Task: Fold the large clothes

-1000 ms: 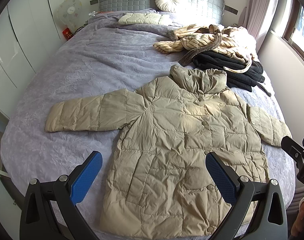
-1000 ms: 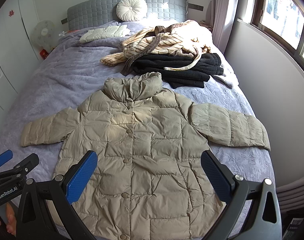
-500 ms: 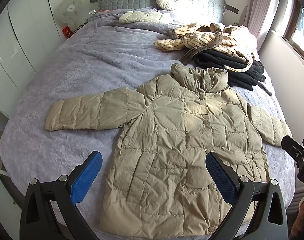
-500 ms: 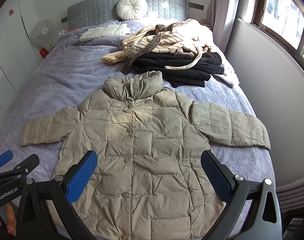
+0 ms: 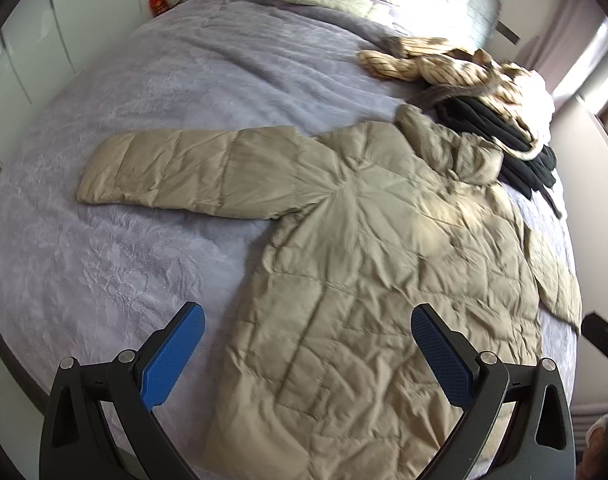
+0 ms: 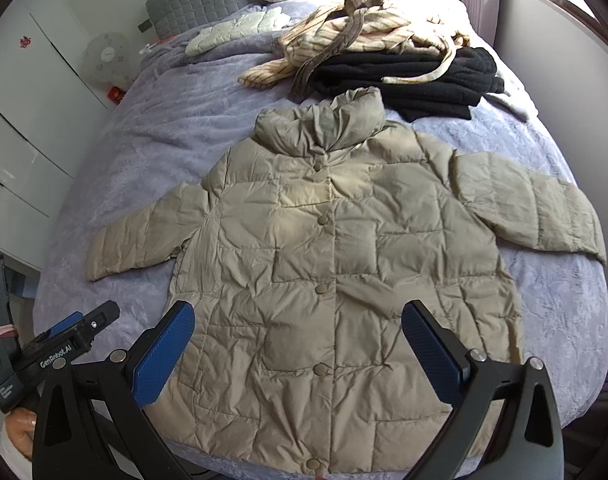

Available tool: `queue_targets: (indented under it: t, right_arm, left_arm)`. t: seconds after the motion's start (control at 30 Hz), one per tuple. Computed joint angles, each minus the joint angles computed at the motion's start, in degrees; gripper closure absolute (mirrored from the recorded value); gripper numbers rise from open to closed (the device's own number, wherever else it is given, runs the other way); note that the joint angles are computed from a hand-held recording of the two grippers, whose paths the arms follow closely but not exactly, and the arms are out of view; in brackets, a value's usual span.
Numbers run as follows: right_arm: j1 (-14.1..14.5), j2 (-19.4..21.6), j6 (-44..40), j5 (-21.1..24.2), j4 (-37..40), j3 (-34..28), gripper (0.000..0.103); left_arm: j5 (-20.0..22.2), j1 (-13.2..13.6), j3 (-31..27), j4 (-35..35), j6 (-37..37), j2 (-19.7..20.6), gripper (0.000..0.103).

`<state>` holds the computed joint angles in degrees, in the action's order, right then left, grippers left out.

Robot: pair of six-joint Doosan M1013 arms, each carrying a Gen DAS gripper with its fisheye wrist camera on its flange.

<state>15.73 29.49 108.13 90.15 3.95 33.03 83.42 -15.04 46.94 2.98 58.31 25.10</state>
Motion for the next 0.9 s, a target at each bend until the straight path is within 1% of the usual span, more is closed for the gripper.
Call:
queue_targets:
  t: [0.07,0.13,0.2,0.23,0.3,0.33,0.37,0.43,0.5,0.57,0.67,0.73,0.83,0.87,0.9]
  right_arm:
    - [0.5,1.1,-1.2,1.3,0.3,-0.9,0.0]
    - [1.2,1.7,-2.1,1.1,0.8,-0.5,0.0]
    - [2.0,2.6,-2.3,1.1,1.3,-0.4,0.0]
    - [2.3,3.5,-2.2,2.2,1.5,-1.2,0.0]
    - [2.8,5.2,-1.5,4.6,2.5,-2.3,0.0]
    - [3.1,5.9,-1.0,5.8,2.9,-2.8,0.0]
    - [3.2,6.9,-0.6,6.8,3.4,-3.5,0.0]
    - [3.4,7.4,-0.2,6.6,4.0,-2.6,0.0]
    - [3.7,8.3,-0.1,7.1,4.1,-3.1,0.0]
    - [3.9,8.9,-0.2,6.4,4.1,-3.3,0.0]
    - [4.1,9.7,-0.4,4.9,4.0,-3.8,0.0]
    - [4.3,11.3,-0.9,4.9,4.0,-6.2,0.0]
    - [4.7,14.4,-2.4,5.0,4.2,-11.5,0.0]
    - [4.8,16.0,-3.0,5.3,4.7,-14.2,0.0]
    - [4.9,17.9,-3.3,6.0,5.4,-17.7,0.0]
  left_arm:
    - [0.1,2.2,1.3,-2.1,-0.5,0.4,0.0]
    - [-0.5,4.0,3.2,-3.5,-0.9,0.6,0.0]
    - [-1.2,5.3,4.6,-1.3,-1.5,1.1,0.0]
    - [-2.0,6.0,4.9,-1.1,-1.5,1.6,0.0]
    - [-5.6,7.9,7.0,-1.5,-2.7,1.7,0.0]
    - [-6.8,9.0,7.3,-2.7,-3.2,2.2,0.0]
    - [-9.0,10.3,8.3,-5.0,-3.7,2.4,0.0]
    - [-13.4,12.7,10.0,-9.3,-5.0,2.8,0.0]
    - [-16.4,14.7,11.0,-11.6,-7.1,3.6,0.0]
    - [-18.3,16.1,11.1,-13.2,-7.8,4.5,0.0]
    - [-20.7,17.7,9.9,-12.9,-7.8,6.1,0.0]
    - [-21.5,18.5,8.4,-11.9,-8.9,7.3,0.0]
    - [-23.3,19.4,7.3,-9.9,-12.2,8.5,0.001]
    - [-23.9,19.6,7.1,-8.9,-13.5,8.6,0.005]
    - [-23.6,19.6,6.5,-7.2,-15.0,8.9,0.024]
